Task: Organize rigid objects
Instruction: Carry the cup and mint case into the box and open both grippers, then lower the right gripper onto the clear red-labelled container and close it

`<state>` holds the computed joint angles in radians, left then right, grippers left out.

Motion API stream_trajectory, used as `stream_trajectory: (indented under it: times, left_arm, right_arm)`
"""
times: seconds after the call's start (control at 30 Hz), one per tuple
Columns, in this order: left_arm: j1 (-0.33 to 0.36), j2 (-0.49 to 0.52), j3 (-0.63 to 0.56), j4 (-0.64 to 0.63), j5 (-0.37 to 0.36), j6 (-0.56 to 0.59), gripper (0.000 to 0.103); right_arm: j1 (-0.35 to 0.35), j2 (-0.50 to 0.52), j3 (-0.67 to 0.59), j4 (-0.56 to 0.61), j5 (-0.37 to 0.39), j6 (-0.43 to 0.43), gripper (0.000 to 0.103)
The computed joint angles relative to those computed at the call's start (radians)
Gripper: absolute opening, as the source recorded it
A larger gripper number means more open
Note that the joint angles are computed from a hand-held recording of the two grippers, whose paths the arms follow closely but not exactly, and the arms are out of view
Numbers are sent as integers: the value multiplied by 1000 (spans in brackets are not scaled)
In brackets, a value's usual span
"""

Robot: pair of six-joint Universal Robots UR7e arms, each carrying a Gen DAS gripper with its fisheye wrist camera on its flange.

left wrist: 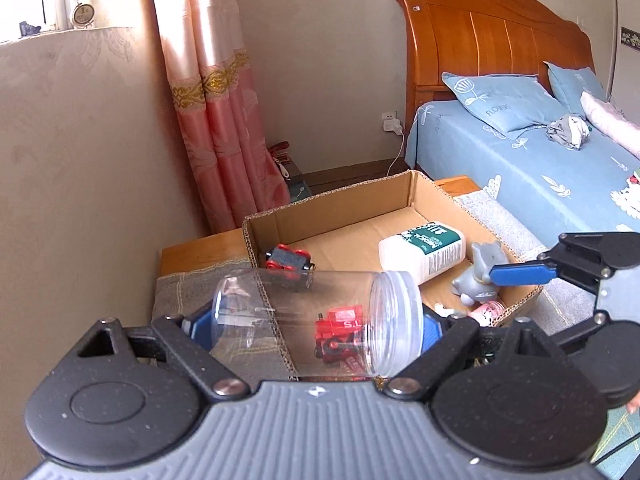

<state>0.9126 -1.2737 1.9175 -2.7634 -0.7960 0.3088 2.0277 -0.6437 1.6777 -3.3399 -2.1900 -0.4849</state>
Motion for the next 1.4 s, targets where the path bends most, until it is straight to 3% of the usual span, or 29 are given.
stream_trajectory:
  times: [0.1, 0.37, 0.5, 0.6, 1.0, 1.2, 1.4]
  left_arm:
    - [3, 38, -42, 18, -8, 8, 90]
    - [16, 166, -160, 35, -17, -26, 93]
    - [21, 213, -194, 54, 38, -74, 96]
    - [23, 201, -178, 51, 15, -78, 97]
    - [-16, 135, -108, 12, 46, -44, 98]
    - [-26, 136, -94, -44, 121, -16, 100]
    - [-21, 90, -47, -31, 94, -61, 100]
  right_arm:
    - [12, -16, 42, -78, -2, -16, 96]
    - [33, -61, 120, -166, -5, -6, 102]
    - [36, -74, 141, -191, -15, -5, 103]
    - [37, -88, 162, -207, -13, 0, 103]
    - [40, -117, 213, -205, -12, 62, 103]
    - [47, -129, 238, -216, -8, 88, 103]
    - [52, -125, 249, -212, -30, 104, 103]
